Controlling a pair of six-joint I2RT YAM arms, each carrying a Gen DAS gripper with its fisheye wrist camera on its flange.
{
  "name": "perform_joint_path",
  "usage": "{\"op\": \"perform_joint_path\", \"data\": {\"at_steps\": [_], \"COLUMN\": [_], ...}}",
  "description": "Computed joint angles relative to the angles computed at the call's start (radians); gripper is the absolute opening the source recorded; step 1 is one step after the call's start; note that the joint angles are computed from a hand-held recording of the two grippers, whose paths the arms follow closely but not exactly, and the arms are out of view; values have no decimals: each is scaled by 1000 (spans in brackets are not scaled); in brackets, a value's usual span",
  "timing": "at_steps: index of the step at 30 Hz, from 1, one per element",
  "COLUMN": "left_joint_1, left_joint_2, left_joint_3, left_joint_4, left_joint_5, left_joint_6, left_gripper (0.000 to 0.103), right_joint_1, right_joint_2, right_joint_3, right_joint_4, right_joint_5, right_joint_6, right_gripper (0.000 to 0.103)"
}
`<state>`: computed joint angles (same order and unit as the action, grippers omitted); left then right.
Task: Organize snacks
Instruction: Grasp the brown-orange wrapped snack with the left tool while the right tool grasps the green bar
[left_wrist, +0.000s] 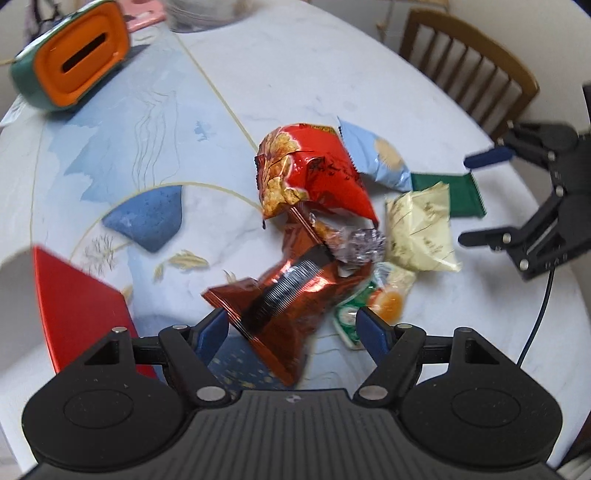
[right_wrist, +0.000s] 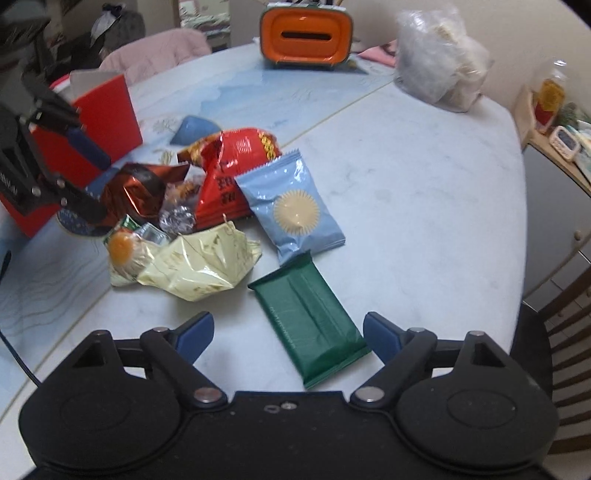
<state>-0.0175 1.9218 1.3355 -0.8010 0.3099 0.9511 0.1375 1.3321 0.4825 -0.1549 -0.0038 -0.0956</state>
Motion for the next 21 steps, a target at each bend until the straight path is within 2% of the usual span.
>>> {"op": "perform_joint_path", "data": {"at_steps": [6, 13, 17, 21], "left_joint_1": [-47, -60, -62, -60], "left_joint_2": [135, 269, 315, 310], "left_joint_3": [170, 342, 388, 370], "left_joint_4": [-110, -229, -246, -220], "left_joint_5": [-60, -68, -57, -35], "left_joint_6": [56, 58, 24, 3], "left_gripper": [76, 76, 76, 76], "right_joint_1": [-52, -70, -65, -57], "right_joint_2": [79, 142, 140, 120], "right_joint_3": [44, 63, 41, 19], "right_joint_4": [7, 29, 69, 88], "right_joint_5": [-57, -86, -83, -71], "right_joint_6": [-67, -88, -68, -48], "right_gripper": [81, 75, 74, 69]}}
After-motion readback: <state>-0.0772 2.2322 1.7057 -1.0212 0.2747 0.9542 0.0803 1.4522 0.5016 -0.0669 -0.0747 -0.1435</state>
